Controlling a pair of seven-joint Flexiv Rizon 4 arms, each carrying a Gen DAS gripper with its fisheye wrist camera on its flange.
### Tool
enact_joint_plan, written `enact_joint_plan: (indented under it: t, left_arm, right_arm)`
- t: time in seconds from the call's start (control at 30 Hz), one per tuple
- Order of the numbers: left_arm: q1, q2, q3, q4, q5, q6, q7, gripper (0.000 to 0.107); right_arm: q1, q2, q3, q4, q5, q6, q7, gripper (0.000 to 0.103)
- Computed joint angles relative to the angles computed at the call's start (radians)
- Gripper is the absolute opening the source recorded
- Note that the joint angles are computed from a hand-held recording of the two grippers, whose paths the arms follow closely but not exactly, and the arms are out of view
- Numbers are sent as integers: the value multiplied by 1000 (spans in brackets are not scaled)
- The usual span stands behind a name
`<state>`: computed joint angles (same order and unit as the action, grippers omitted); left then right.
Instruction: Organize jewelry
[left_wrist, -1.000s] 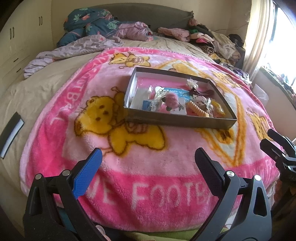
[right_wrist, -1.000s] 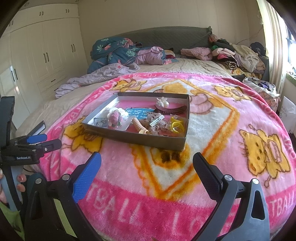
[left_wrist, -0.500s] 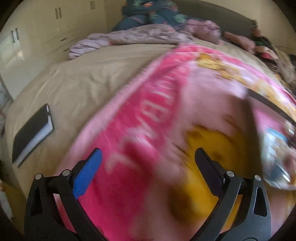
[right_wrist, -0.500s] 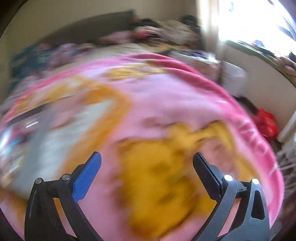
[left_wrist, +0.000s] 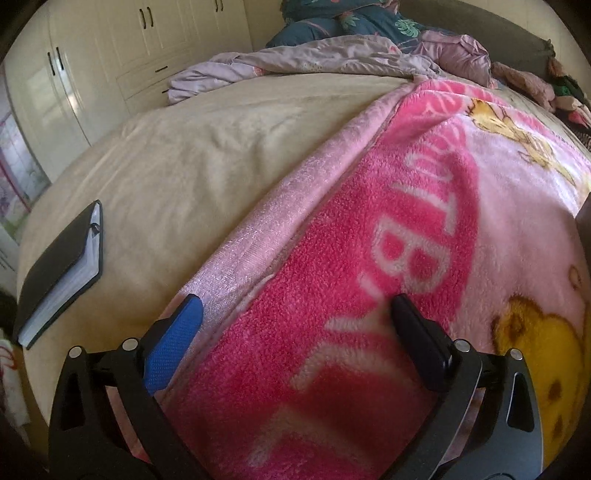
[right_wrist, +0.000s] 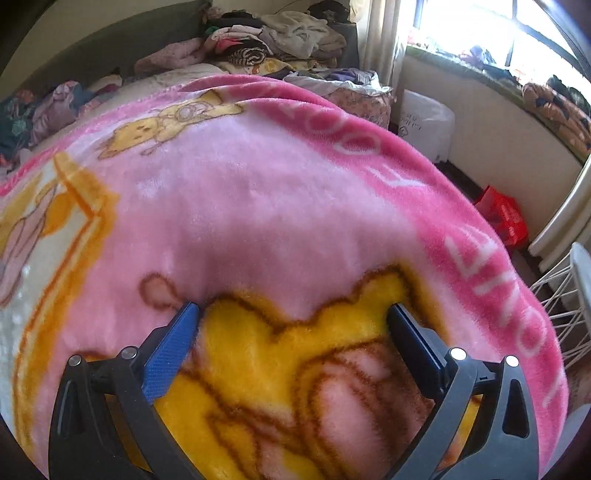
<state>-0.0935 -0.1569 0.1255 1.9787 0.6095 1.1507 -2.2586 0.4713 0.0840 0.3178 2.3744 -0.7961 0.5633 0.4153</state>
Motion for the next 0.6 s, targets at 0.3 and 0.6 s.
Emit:
enact_joint_plan:
  t: [0.3,0.6]
  left_arm:
    - [-1,0,0,0,2,-1,-3,93]
    - [-1,-1,-1,-1,3,-2,-4,93]
  right_arm:
    - [-11,5,-2,5,-5,2,-12,98]
    - [-11,6,-2,6,-6,4,-11,98]
